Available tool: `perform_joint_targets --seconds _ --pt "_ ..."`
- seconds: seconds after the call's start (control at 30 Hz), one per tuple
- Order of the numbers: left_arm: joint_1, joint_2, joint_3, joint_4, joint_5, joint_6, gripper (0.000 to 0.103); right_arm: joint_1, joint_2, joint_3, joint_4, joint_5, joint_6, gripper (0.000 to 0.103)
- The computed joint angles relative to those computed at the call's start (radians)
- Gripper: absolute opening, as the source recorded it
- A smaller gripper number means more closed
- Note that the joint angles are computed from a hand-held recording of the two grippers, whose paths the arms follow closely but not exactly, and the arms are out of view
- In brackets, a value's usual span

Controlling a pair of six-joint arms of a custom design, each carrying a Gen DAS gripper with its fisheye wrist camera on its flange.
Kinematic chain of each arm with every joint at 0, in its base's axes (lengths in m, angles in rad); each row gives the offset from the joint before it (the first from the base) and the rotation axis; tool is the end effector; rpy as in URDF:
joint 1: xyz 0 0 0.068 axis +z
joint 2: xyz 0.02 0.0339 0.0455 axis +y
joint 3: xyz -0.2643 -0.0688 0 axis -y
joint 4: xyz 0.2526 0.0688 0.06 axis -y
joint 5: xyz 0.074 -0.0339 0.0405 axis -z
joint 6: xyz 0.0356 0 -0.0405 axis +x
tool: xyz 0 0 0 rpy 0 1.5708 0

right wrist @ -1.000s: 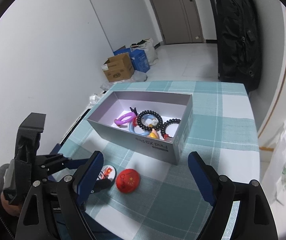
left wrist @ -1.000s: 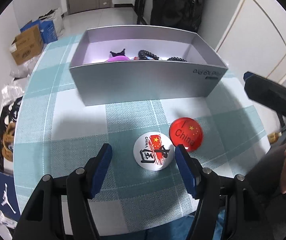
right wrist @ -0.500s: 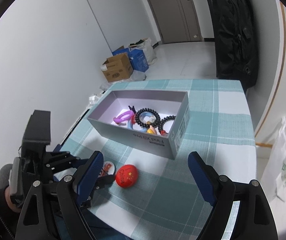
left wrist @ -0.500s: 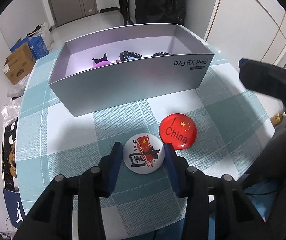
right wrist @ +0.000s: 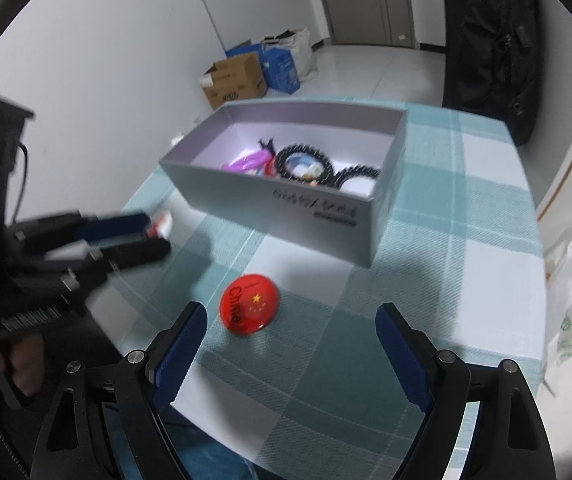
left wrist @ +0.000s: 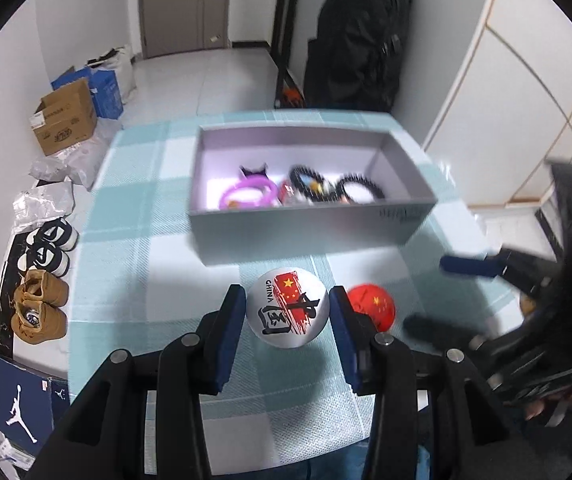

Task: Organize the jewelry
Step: 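Grasp the white printed badge with the left tool while the right tool grasps the red 'I China' badge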

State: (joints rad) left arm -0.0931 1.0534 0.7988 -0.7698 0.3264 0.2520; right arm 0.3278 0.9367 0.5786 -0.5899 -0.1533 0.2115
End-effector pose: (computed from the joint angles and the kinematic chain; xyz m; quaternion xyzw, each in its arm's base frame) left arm 0.2029 -0.0304 0.2456 0.2063 0.9285 -0.1348 0.2778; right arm 0.1731 0.0646 0.2054 -0.0786 0.9461 0.1516 0.2750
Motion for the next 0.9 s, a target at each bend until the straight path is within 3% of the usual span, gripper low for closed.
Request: perform_joint_targets --seconds 0.2,0.3,0.4,0.57,0.8,0.9 --pt "0.098 0.025 0.041 0.035 0.074 -0.007 0.037 0.081 0.061 0.009 0.025 0.03 0.011 0.085" --pt "0.113 0.031 0.043 0.051 0.095 -0.022 0.037 0.15 0.083 0.016 0.037 0.111 0.015 0.084" --pt "0.133 0.04 0.049 0.056 0.115 -0.021 0.037 0.217 0.126 0.031 0.047 0.181 0.007 0.073" --pt "0.166 0.041 0.063 0.043 0.151 -0.007 0.037 0.274 0.165 0.043 0.052 0.243 0.014 0.067" --pt "0.19 0.044 0.072 0.038 0.173 -0.012 0.037 0.33 0.167 0.053 0.037 0.295 -0.002 0.041" --pt "0.199 0.045 0.07 0.04 0.182 -0.016 0.037 0.351 0.168 0.058 0.029 0.307 0.003 0.041"
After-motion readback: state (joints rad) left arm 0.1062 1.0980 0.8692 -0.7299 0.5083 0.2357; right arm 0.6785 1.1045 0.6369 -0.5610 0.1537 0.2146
